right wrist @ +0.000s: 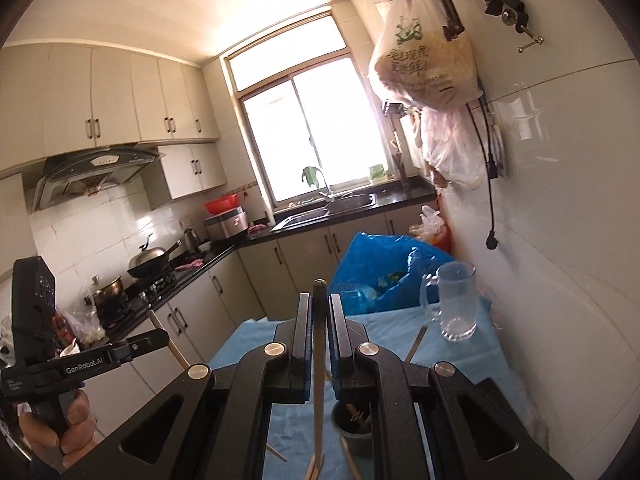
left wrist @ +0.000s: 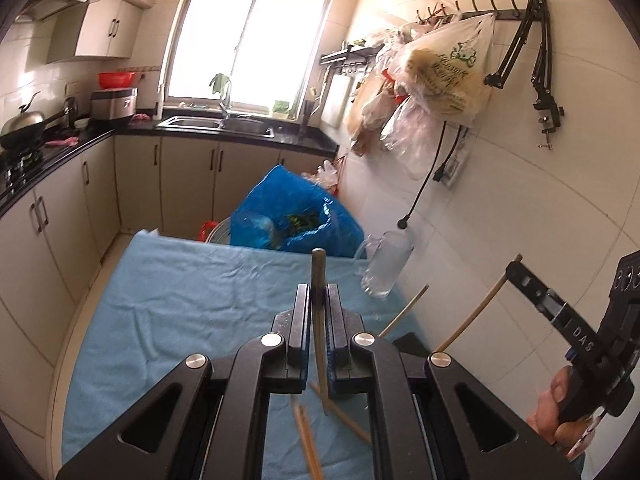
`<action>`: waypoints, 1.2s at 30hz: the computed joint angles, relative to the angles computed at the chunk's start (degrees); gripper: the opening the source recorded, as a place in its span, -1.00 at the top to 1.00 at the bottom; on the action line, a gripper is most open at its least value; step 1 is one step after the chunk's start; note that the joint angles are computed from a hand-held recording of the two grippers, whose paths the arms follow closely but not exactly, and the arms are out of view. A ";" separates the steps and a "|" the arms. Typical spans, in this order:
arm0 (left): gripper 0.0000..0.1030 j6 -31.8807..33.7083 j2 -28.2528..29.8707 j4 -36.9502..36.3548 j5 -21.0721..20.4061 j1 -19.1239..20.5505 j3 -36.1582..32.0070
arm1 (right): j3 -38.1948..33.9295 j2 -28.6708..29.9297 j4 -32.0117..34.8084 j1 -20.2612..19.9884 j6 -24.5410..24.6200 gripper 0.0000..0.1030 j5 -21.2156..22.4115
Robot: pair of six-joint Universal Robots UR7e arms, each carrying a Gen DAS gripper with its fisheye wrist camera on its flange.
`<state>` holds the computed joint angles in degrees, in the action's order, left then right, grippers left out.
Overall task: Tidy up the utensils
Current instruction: 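Lift both chopsticks over the black cup and open both grippers to drop them, then move both open grippers back to the chopsticks on the towel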
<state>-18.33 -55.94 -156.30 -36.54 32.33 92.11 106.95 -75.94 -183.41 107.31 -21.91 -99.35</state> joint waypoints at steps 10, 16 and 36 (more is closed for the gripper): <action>0.88 5.54 9.04 -2.36 -3.16 2.24 -12.43 | -8.41 4.07 0.96 -1.05 -1.26 0.85 -1.20; 0.88 3.36 12.64 0.32 -3.64 4.75 -14.28 | -10.21 6.54 4.05 -3.78 -0.53 0.84 -0.92; 0.10 1.18 10.46 -5.16 -1.06 5.62 -5.38 | -4.09 5.90 1.61 -8.05 1.13 -0.80 -0.46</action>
<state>-17.15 -45.48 -161.45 -37.61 37.95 86.74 102.86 -70.05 -181.80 99.26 -20.78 -99.81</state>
